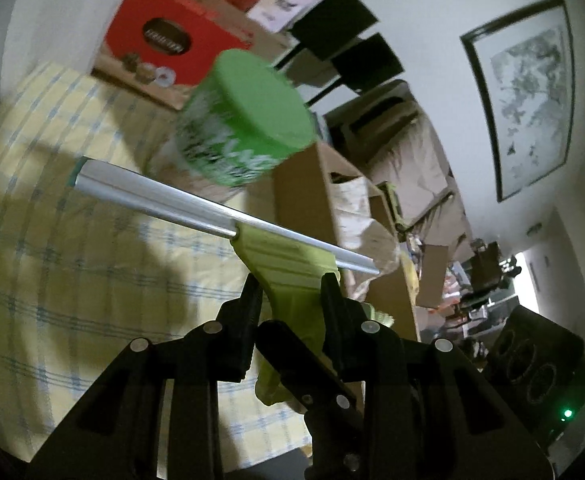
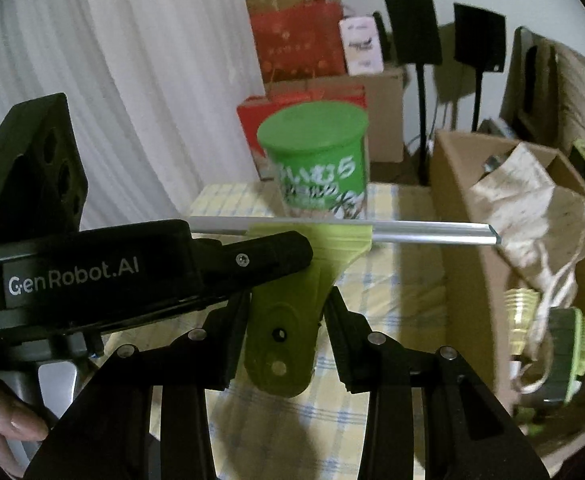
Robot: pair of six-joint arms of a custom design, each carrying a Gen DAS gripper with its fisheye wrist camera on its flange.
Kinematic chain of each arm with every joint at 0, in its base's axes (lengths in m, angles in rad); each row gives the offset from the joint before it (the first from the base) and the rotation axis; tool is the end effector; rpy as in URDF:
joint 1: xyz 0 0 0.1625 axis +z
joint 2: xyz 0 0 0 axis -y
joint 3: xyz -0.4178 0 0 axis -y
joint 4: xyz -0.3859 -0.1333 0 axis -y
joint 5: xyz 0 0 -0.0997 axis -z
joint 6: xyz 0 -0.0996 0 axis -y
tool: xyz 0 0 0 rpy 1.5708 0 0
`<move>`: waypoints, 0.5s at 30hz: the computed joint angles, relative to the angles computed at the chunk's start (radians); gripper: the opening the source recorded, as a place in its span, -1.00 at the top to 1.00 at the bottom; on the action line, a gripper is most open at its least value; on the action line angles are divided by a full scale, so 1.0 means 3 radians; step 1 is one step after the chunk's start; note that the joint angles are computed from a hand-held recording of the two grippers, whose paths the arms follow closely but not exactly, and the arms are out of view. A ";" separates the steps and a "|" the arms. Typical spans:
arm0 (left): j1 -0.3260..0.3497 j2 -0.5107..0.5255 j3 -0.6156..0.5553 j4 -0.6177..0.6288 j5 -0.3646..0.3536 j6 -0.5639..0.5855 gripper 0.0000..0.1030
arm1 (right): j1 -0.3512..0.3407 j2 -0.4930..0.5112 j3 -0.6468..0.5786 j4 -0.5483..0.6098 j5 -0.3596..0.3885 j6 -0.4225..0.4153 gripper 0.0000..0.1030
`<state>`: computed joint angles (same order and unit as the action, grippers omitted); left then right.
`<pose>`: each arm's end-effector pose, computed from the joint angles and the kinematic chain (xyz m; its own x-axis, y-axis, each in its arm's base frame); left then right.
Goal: Organize objects
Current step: 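Carry the squeegee with both tools over the box and lower it onto the bag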
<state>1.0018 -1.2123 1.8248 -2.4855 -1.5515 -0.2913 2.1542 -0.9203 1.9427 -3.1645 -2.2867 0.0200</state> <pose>-0.2024 -0.5675 0.2665 -0.9575 0.2804 0.0678 0.2499 0.9237 -0.2904 0.3755 -0.4455 0.1564 -0.8343 -0.1054 0.5412 -0.4468 0.7043 -0.5517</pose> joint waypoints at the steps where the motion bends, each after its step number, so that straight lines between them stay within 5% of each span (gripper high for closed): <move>1: -0.0034 0.0012 -0.0019 0.0006 -0.0002 0.0008 0.46 | 0.0007 -0.0015 0.0003 -0.0014 -0.0015 0.0000 0.25; 15: -0.0408 0.0425 -0.0499 0.0443 -0.0215 0.0125 0.46 | -0.0073 -0.0581 0.0216 -0.0094 -0.0322 0.0264 0.25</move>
<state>0.8795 -1.0849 1.6751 -2.3526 -1.6159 -0.2539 2.1324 -1.0946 2.0074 -3.1928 -2.3834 0.0992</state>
